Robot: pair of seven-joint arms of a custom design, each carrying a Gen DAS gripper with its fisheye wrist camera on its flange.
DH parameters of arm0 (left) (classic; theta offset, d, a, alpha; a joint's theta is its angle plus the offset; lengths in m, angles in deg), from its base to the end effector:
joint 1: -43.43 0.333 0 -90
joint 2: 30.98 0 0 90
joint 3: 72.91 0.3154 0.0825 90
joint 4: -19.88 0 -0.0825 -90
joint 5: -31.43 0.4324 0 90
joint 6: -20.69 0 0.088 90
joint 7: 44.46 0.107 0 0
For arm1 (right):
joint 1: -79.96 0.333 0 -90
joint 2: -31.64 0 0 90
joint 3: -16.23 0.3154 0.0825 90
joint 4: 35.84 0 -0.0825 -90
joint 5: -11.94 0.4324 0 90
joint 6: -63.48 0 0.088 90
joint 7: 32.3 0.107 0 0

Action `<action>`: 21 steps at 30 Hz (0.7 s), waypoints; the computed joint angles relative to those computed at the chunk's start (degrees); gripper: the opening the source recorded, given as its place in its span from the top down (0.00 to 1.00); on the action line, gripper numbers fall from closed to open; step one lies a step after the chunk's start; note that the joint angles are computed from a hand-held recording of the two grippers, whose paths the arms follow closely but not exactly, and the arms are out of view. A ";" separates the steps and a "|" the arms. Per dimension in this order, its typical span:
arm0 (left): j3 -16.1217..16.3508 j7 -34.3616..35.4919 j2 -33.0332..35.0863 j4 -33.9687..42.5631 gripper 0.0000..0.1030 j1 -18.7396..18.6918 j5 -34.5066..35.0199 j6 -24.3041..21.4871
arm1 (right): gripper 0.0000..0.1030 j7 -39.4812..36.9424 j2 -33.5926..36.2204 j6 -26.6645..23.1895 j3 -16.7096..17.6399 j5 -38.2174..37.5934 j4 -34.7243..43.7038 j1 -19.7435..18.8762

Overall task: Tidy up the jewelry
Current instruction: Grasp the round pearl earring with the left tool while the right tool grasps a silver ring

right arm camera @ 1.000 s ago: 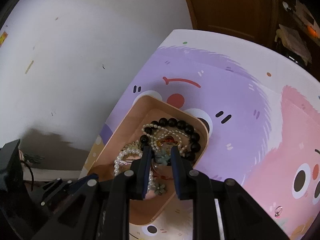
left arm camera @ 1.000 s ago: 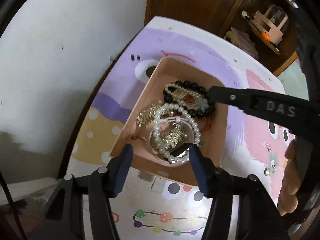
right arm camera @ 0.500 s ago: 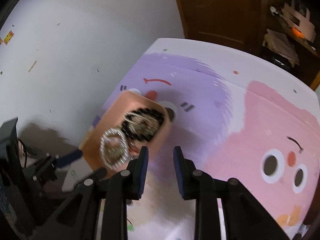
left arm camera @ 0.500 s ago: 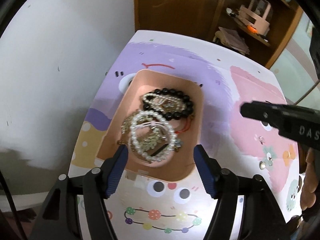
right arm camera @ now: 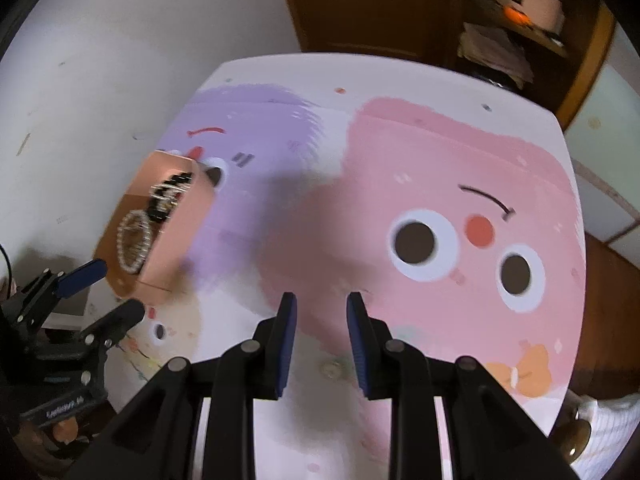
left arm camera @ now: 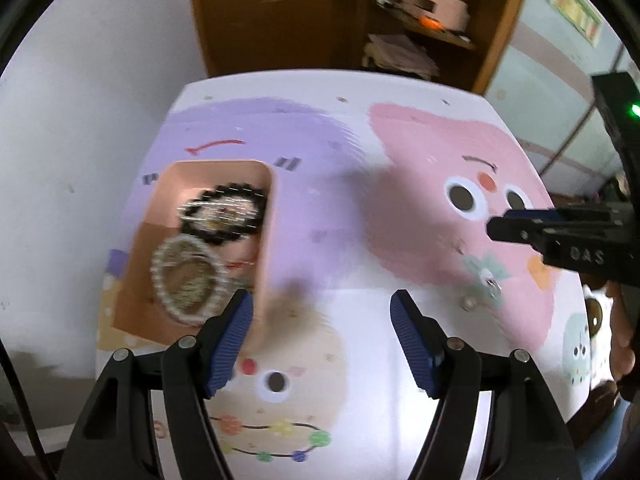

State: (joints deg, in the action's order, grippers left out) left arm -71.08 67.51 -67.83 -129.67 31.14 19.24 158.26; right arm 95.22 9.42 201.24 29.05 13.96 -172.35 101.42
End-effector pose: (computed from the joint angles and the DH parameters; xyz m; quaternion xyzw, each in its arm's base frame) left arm 0.4251 -0.0799 0.4841 -0.5199 0.8215 -0.2098 0.1038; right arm 0.4187 0.2913 0.4854 -0.6655 0.7188 -0.0597 0.1921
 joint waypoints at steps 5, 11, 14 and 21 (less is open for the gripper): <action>-1.13 0.66 0.59 -0.58 0.33 -2.29 -1.14 -2.21 | 0.75 -0.97 -0.23 0.66 -1.72 3.52 -2.83 0.23; -2.63 -0.18 1.59 -0.51 0.33 -3.03 -0.75 -2.76 | 0.75 -3.29 3.04 2.79 -3.17 9.05 -3.37 0.86; -2.75 -0.80 1.99 -0.20 0.33 -3.09 -0.75 -3.39 | 0.75 -3.16 4.68 2.96 -2.78 8.54 -2.59 0.56; -3.24 -1.48 3.53 0.44 0.32 -3.21 -0.79 -3.76 | 0.75 -1.98 8.24 1.68 -2.07 4.30 0.23 0.30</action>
State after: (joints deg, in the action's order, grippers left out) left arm -74.32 66.03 -64.31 -129.22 27.93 18.45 154.50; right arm 93.24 17.65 202.91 26.98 18.25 -172.12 101.71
